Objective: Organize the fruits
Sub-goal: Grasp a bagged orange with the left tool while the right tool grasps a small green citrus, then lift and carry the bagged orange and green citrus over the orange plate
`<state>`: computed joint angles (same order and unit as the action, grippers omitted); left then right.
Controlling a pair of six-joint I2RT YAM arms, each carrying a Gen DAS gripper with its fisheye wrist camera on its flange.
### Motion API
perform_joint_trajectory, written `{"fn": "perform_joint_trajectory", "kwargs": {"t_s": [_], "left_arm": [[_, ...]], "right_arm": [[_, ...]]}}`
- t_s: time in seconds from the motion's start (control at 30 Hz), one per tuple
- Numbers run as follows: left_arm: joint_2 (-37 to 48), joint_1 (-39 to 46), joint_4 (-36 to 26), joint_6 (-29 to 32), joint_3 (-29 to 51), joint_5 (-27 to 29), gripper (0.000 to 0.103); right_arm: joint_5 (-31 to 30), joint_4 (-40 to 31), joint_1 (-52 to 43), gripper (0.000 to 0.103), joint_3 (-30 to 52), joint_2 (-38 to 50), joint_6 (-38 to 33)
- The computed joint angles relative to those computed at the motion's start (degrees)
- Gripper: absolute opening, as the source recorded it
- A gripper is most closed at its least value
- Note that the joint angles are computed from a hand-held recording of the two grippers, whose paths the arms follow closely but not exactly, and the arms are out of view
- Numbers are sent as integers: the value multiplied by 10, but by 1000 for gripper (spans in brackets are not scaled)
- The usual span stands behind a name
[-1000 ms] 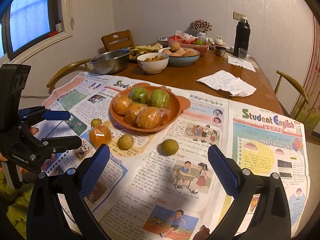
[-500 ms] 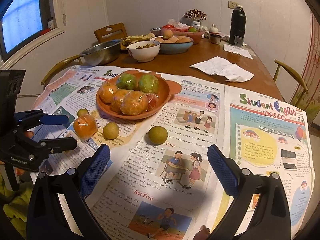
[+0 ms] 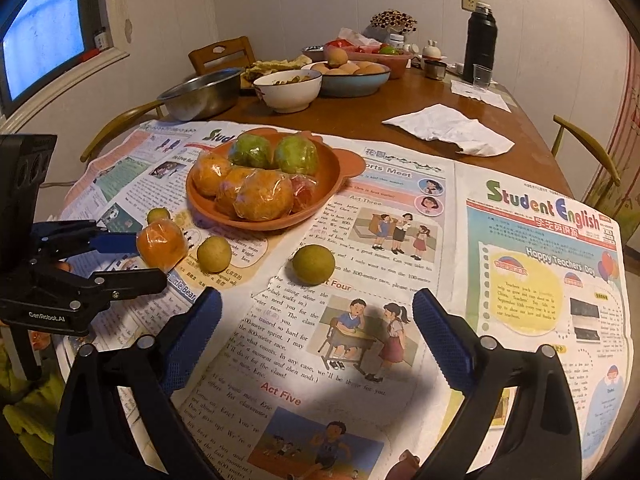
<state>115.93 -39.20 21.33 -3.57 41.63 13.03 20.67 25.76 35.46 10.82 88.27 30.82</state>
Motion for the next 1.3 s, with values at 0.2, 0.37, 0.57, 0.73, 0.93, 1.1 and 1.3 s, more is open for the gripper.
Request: {"fn": "perform_joint_trajectory", "kwargs": {"t_s": [0.2,0.37,0.57,0.73,0.93,1.1,1.3], "left_arm": [[8,1,-2,3,10,6,50],[10,0,-5,4,15,7,48],[14,-1,-9,1,23,6,47],[19,-2,-16,0,34,0,37],[25,-6,-9,6,37,-8,32],[25,-6,-7,7,38,-10,29],[-6,0,8,6,9,-3,29]], "right_arm": [[-30,1,-21,55,37,58,-37],[-51,-6,-47,42,70,88,-67],[-69,2,-67,26,86,115,-83],[-76,25,-75,26,68,107,-78],[-74,50,-66,26,41,86,-69],[-77,68,-60,26,23,76,-61],[-72,73,-50,26,9,62,-51]]}}
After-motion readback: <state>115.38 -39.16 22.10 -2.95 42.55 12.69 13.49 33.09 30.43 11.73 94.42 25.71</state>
